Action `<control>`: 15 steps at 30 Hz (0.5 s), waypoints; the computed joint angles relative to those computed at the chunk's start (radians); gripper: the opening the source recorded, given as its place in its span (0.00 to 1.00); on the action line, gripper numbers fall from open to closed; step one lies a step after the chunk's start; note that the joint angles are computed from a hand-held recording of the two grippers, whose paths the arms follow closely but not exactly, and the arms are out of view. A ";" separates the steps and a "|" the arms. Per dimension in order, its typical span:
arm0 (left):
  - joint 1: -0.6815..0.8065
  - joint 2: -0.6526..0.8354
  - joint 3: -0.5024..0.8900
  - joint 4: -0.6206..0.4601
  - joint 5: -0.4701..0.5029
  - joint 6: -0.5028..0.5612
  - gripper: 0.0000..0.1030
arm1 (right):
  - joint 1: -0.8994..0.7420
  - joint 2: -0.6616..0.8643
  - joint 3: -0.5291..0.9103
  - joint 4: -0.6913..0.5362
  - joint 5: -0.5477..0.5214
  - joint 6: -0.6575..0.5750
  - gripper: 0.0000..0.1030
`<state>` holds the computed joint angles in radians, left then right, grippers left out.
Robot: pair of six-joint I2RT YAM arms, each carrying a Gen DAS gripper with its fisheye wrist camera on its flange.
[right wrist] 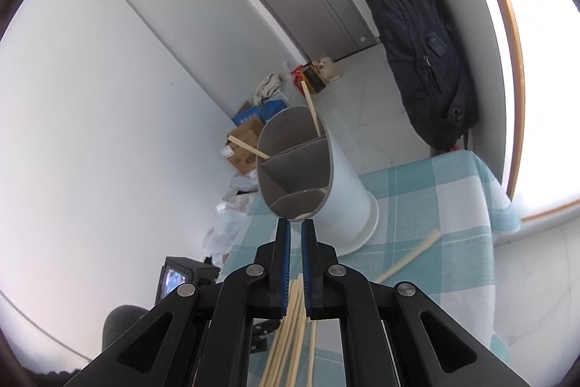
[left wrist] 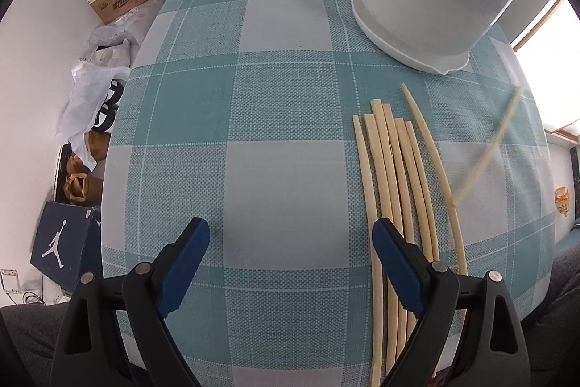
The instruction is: Organize utensils
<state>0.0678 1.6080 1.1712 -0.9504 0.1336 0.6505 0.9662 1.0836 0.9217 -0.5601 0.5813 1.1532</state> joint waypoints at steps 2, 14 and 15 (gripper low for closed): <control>-0.006 -0.006 -0.007 0.008 -0.004 0.000 0.86 | -0.003 -0.001 0.002 -0.003 -0.005 -0.001 0.05; -0.030 0.071 0.051 0.018 -0.002 -0.017 0.82 | -0.058 -0.007 -0.042 -0.033 -0.099 0.083 0.08; -0.031 0.083 0.066 0.007 0.009 -0.014 0.77 | -0.060 -0.009 -0.046 -0.040 -0.101 0.094 0.08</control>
